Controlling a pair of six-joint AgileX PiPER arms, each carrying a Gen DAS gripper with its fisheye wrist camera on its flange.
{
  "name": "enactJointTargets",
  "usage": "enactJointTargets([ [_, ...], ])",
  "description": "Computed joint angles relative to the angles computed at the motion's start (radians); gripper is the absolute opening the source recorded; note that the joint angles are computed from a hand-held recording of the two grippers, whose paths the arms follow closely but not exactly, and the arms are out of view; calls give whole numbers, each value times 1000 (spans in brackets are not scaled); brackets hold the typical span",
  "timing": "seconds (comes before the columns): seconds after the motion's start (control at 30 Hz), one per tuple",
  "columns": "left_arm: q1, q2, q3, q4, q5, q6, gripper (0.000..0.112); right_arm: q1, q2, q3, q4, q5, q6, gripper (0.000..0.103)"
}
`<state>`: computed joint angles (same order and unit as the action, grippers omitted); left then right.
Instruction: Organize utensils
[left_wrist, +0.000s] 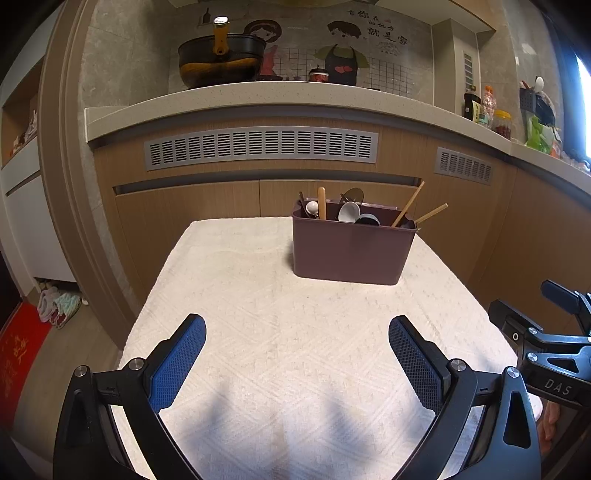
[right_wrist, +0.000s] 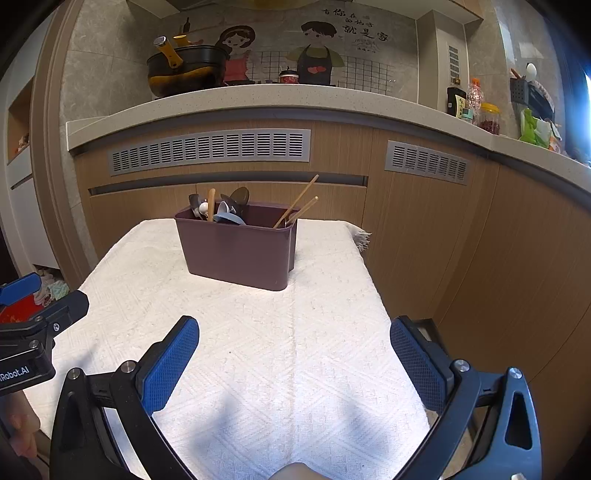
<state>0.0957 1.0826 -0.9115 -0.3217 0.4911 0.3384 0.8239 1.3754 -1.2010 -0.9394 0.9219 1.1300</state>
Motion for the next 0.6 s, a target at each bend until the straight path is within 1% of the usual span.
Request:
enactJointTargets([
  [0.23,-13,-4,11,26,-6,-26,99,-5,-3,1,9,-5,-2,103],
  [0.6,-13,-1,10,28,-6,-23,99,-10,-12,11,6,-13,4,103],
])
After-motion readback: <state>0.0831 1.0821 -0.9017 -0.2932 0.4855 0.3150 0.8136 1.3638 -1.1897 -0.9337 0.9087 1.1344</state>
